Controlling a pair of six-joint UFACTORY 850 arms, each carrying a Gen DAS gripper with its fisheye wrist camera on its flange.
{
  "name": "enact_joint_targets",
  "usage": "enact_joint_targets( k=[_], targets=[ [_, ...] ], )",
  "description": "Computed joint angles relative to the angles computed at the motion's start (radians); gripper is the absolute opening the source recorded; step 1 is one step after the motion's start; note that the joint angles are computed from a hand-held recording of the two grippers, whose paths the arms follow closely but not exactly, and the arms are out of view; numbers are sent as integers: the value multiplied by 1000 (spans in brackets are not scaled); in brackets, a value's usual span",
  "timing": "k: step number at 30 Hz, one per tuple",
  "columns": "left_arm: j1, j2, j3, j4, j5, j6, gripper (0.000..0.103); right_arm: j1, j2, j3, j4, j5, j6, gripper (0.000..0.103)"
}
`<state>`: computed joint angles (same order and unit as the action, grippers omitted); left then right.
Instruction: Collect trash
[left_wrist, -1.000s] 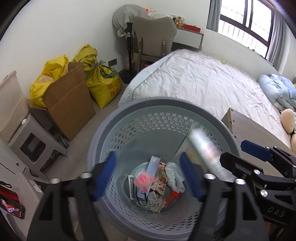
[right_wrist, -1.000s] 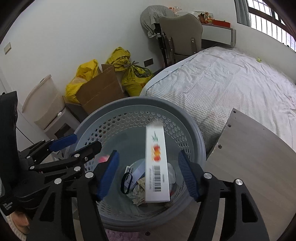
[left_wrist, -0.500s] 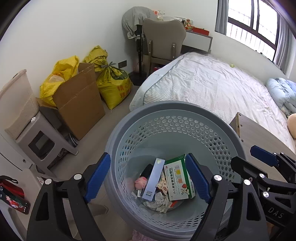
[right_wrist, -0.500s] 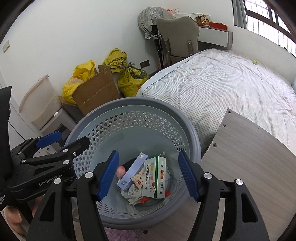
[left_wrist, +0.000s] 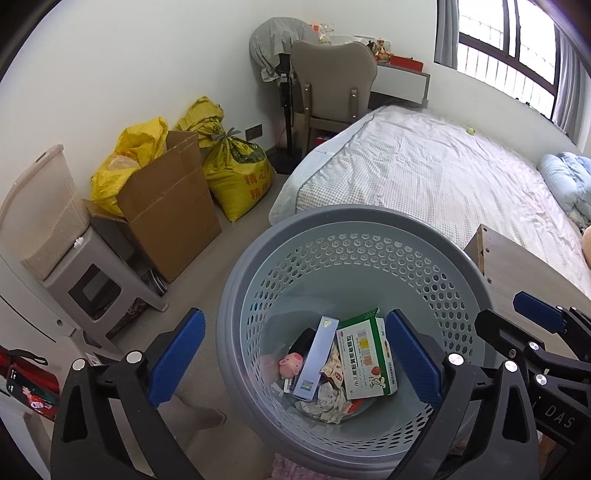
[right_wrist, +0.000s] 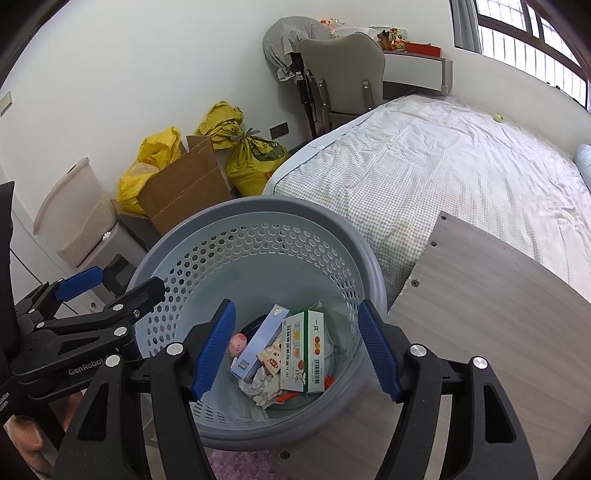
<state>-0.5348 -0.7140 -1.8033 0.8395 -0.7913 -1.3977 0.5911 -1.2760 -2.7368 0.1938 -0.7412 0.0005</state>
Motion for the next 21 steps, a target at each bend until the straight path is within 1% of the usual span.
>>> enact_joint_targets(
  k=[1, 3, 7, 10, 14, 21],
  targets=[
    [-1, -1, -3, -1, -4, 2, 97, 0, 23, 42, 4, 19, -4, 66],
    [-1, -5, -9, -11, -11, 9, 97, -1, 39, 71, 7, 32, -6, 68],
    [-2, -7, -13, -17, -15, 16, 97, 1, 93, 170, 2, 89, -5, 70],
    [-3, -7, -14, -13, -18, 14, 97, 4, 115, 209, -23, 116, 11, 71],
    [-6, -8, -18, -6, -33, 11, 97, 4, 131, 236, -22, 133, 10, 72],
    [-4, -14, -32, -21, -46, 24, 97, 4, 130, 231, -24, 129, 17, 72]
  ],
)
